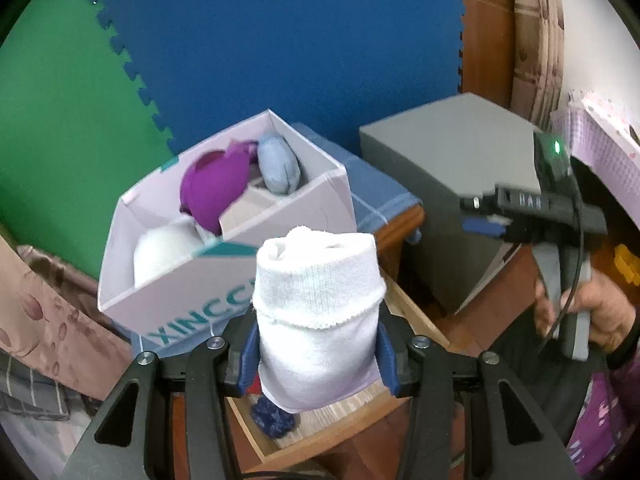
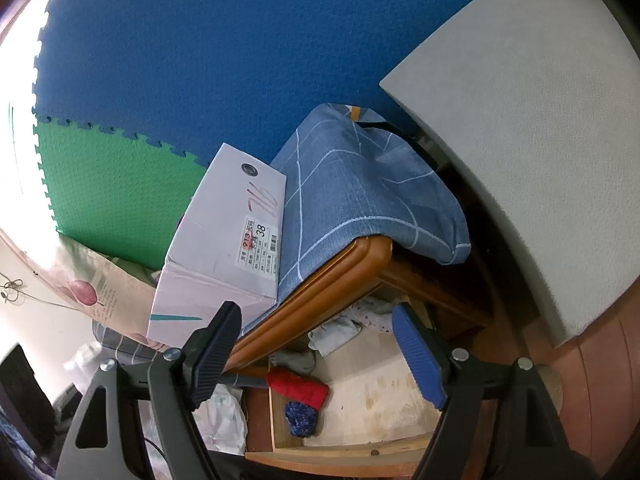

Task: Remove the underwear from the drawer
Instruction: 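Carry the white sock up over the white shoebox with the left gripper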

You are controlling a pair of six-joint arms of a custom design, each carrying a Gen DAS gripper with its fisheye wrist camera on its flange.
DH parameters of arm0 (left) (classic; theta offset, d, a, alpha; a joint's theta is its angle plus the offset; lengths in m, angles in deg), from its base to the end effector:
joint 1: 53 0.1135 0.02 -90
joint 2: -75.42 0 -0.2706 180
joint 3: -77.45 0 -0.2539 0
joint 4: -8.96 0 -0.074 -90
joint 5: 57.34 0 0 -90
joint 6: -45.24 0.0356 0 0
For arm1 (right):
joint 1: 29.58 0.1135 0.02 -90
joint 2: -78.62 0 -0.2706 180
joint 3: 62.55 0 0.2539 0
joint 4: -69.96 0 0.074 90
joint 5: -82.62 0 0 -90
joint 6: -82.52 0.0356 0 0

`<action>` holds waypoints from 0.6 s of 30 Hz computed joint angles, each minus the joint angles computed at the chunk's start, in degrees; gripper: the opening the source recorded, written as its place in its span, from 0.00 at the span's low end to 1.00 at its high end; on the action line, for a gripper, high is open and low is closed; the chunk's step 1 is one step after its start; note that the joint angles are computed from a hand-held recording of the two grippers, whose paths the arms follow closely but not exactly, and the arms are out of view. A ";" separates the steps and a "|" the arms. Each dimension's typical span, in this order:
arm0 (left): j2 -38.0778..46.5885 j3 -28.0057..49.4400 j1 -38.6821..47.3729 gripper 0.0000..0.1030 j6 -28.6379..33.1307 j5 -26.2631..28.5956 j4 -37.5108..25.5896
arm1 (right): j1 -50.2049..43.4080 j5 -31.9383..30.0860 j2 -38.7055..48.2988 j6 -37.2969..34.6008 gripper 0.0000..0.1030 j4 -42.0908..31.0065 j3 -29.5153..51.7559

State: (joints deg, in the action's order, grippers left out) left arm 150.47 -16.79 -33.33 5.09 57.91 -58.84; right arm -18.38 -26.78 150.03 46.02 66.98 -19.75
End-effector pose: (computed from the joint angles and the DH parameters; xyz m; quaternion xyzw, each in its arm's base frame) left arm 0.2475 0.0723 0.3330 0.3034 0.8875 -0.0146 0.3466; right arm 0.2412 0.0598 0.1920 0.2338 0.8321 0.3816 0.3276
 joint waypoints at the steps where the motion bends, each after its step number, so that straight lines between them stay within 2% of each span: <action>1: 1.25 2.16 -0.07 0.43 -0.59 0.43 -1.04 | 0.05 -0.06 0.00 0.06 0.78 -0.01 -0.06; 6: 7.12 12.22 -0.58 0.43 -3.44 0.78 -4.35 | -0.08 -0.79 0.03 0.15 0.78 -0.39 0.07; 11: 15.25 25.17 -1.83 0.44 -7.00 -2.31 -5.35 | 0.31 -1.12 0.89 -0.41 0.78 -1.10 0.95; 16: 28.39 42.83 -2.69 0.44 -11.24 -7.41 -7.60 | 1.32 -1.14 1.87 -1.87 0.78 -2.14 2.26; 18: 35.20 52.00 -2.74 0.44 -12.48 -9.09 -10.63 | 2.15 -0.69 2.06 -2.98 0.78 -3.09 2.91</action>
State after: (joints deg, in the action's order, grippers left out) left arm 185.67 35.21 -36.07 -7.39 48.81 -69.47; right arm -16.23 -27.47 152.08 43.04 63.89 -16.83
